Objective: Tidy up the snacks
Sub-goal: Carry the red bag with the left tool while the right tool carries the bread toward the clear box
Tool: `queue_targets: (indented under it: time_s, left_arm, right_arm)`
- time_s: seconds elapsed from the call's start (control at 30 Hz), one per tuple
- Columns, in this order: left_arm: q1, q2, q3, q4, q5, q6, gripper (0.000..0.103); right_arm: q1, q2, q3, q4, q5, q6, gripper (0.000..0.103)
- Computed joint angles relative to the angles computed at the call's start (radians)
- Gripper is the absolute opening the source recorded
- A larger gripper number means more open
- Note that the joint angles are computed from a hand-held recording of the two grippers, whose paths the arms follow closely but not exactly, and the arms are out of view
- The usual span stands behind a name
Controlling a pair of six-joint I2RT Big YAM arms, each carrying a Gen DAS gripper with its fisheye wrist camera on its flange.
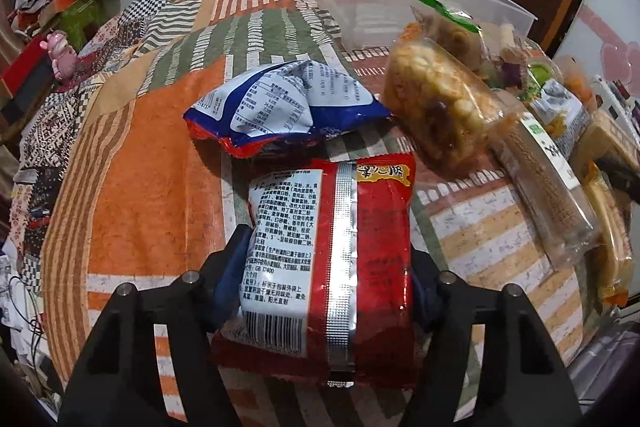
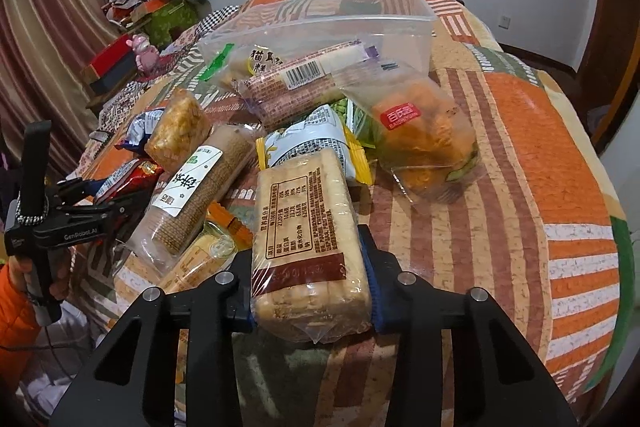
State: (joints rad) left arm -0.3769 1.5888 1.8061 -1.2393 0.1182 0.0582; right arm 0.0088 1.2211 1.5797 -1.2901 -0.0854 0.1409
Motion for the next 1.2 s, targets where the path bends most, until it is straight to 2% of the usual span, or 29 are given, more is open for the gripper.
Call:
queue_targets:
  time_s: [0.23,0.4,0.6,0.9,1.2]
  left_arm:
    - [-0.020,-0.059,-0.005,0.009,-0.011,-0.024,0.067]
    - [-0.028,-0.064,0.061,0.002,-0.008,-0.040,0.067]
    - [-0.054,-0.051,0.148,0.025,-0.009,-0.054,0.067]
    - [-0.087,0.042,0.322,0.033,-0.020,-0.060,0.067]
    - [-0.096,0.219,0.599,-0.023,-0.063,-0.070,0.067]
  right_arm:
    - [-0.009,-0.013,0.016,0.007,-0.004,0.014,0.034]
    - [-0.018,-0.027,0.038,0.031,-0.008,0.014,0.034]
    - [-0.039,-0.024,0.085,0.080,-0.003,-0.001,0.034]
    - [-0.073,0.022,0.163,0.150,0.006,-0.014,0.034]
    - [-0.078,0.097,0.249,0.202,0.025,-0.024,0.034]
